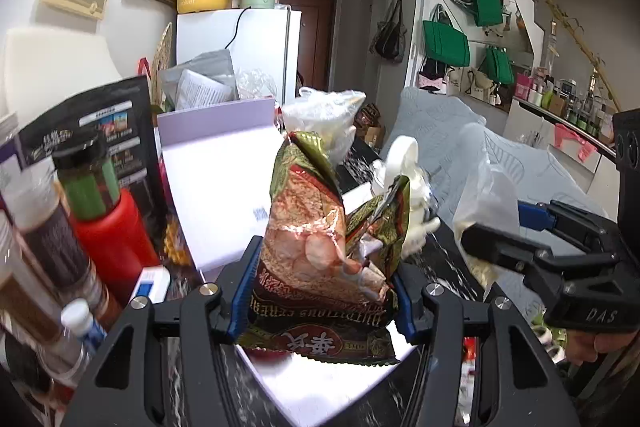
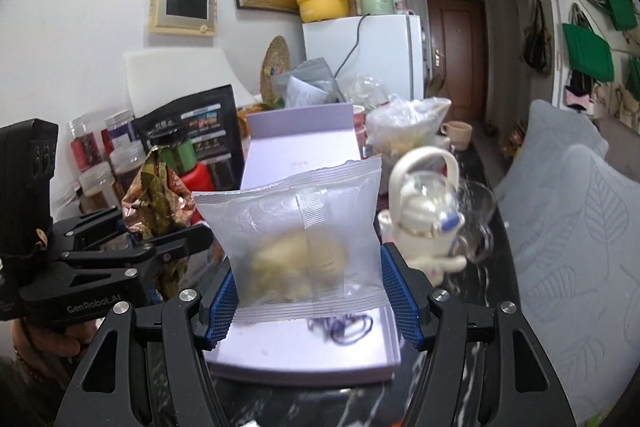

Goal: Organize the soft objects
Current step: 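Carry both bags over the lavender box, then lower both bags into the box and open both tools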

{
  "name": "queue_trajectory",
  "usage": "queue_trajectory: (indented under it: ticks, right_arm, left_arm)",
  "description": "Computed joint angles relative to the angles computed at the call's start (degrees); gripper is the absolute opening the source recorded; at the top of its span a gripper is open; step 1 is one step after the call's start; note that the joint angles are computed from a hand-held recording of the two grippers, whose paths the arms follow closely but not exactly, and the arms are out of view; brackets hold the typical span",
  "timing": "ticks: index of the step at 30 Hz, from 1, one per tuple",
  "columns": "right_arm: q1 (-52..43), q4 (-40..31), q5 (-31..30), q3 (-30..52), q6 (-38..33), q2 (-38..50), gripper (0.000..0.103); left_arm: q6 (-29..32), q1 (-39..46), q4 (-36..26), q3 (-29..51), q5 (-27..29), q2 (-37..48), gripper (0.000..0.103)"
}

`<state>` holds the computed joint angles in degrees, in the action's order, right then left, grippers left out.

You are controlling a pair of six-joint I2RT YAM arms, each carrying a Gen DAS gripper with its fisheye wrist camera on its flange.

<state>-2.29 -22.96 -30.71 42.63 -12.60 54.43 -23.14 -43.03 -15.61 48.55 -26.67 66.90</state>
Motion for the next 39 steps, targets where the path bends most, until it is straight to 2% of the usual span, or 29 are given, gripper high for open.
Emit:
queue_trajectory:
  ticks: [3, 6, 13, 24, 39]
  right_arm:
    - [1.4, 2.1, -0.1, 1.8, 0.0, 3.4, 0.066]
    - [3.0, 4.9, 0.4, 3.8, 1.9, 7.6, 0.066]
    - [5.4, 10.1, 2.5, 6.4, 3.4, 16.3, 0.066]
    - [6.7, 7.1, 7.0, 10.7, -0.1, 27.1, 0.067]
    - [8.9, 6.0, 9.6, 13.2, -0.2, 35.6, 0.067]
  left_arm:
    - [2.4, 2.7, 1.6, 1.9, 1.9, 1.9, 0.055]
    - [4.1, 4.7, 2.5, 4.0, 1.3, 4.6, 0.055]
    - [4.6, 9.1, 2.2, 5.6, 3.9, 9.9, 0.055]
    - [3.7, 12.6, -1.9, 11.3, 8.7, 23.2, 0.056]
    - [1.4, 14.5, -6.9, 15.7, 11.6, 30.5, 0.055]
